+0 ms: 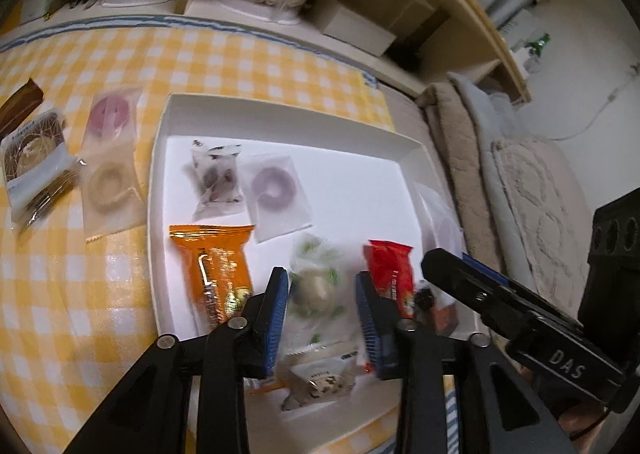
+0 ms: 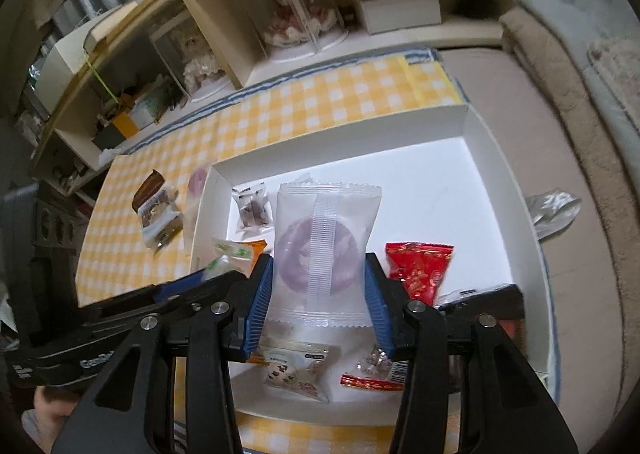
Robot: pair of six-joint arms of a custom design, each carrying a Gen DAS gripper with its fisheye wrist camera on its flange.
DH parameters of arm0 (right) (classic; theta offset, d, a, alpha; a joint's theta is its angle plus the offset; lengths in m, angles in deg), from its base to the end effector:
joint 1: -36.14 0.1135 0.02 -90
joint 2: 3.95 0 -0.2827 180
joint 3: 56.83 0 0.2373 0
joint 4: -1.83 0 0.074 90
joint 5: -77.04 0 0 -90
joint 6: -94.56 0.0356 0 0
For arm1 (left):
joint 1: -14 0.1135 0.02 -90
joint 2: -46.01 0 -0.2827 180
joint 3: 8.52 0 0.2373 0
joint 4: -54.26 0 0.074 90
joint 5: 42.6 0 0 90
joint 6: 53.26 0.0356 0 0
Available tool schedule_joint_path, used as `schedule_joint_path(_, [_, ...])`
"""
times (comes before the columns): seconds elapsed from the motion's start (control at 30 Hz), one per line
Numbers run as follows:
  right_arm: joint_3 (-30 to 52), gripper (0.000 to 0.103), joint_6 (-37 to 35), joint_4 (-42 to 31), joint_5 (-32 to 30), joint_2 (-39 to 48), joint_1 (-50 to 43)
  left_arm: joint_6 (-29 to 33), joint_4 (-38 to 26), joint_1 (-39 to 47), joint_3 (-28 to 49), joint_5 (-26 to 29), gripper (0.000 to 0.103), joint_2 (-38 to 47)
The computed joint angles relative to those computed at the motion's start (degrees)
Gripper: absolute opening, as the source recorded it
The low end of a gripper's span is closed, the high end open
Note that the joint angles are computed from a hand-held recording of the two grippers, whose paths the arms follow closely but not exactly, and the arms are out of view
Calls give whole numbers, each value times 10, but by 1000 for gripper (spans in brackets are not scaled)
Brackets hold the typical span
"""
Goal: Organize snacks
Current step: 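Carry both held clear packets over the white tray and open both tools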
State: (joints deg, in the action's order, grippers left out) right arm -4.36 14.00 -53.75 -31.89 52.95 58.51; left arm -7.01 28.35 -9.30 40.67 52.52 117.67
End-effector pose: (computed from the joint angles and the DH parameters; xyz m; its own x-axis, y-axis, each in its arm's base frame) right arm 0.1399 0.0701 0.2387 -0.8737 -0.1918 -0.4470 -0.3717 0.8561 0.3592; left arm 0.2036 -0.0911 0.2093 -0.8061 -0.4028 -0.4337 -0.1509 0.8483 -0.5075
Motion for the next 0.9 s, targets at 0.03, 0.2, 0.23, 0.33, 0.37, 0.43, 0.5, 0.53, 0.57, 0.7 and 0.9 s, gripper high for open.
schedule_joint_path(0.03, [-2, 49, 2, 4, 0, 5, -1, -3, 2, -3, 0, -5, 48, 3])
schedule_joint_path(0.2, [-6, 65, -4, 3, 0, 18, -20, -14, 2, -31, -13, -36, 54, -5])
schedule_joint_path(0.23, [-6, 65, -8, -1, -1, 16, -26, -12, 0, -33, -12, -39, 55, -3])
schedule_joint_path(0.33, [-3, 65, -26, -20, -6, 14, -51, -14, -34, -45, -14, -61, 62, -32])
schedule_joint_path(0.37, [-1, 65, -32, -27, -5, 14, -57, -15, -49, -49, -18, -67, 65, -51])
schedule_joint_path(0.43, [2, 67, -45, -40, -2, 11, -66, -16, -67, -59, -14, -81, 69, -62])
schedule_joint_path(0.5, [5, 72, -52, -55, 2, 2, -68, -18, -89, -68, -10, -93, 73, -74])
schedule_joint_path(0.53, [6, 75, -55, -61, 7, -2, -67, -20, -100, -72, -7, -98, 76, -79])
schedule_joint_path(0.57, [7, 78, -54, -67, 15, -6, -62, -21, -112, -75, -5, -103, 78, -87])
schedule_joint_path(0.7, [14, 87, -49, -81, 41, -25, -43, -30, -163, -92, 8, -131, 86, -115])
schedule_joint_path(0.9, [16, 100, -47, -96, 63, -46, -42, -37, -232, -109, 30, -163, 101, -156])
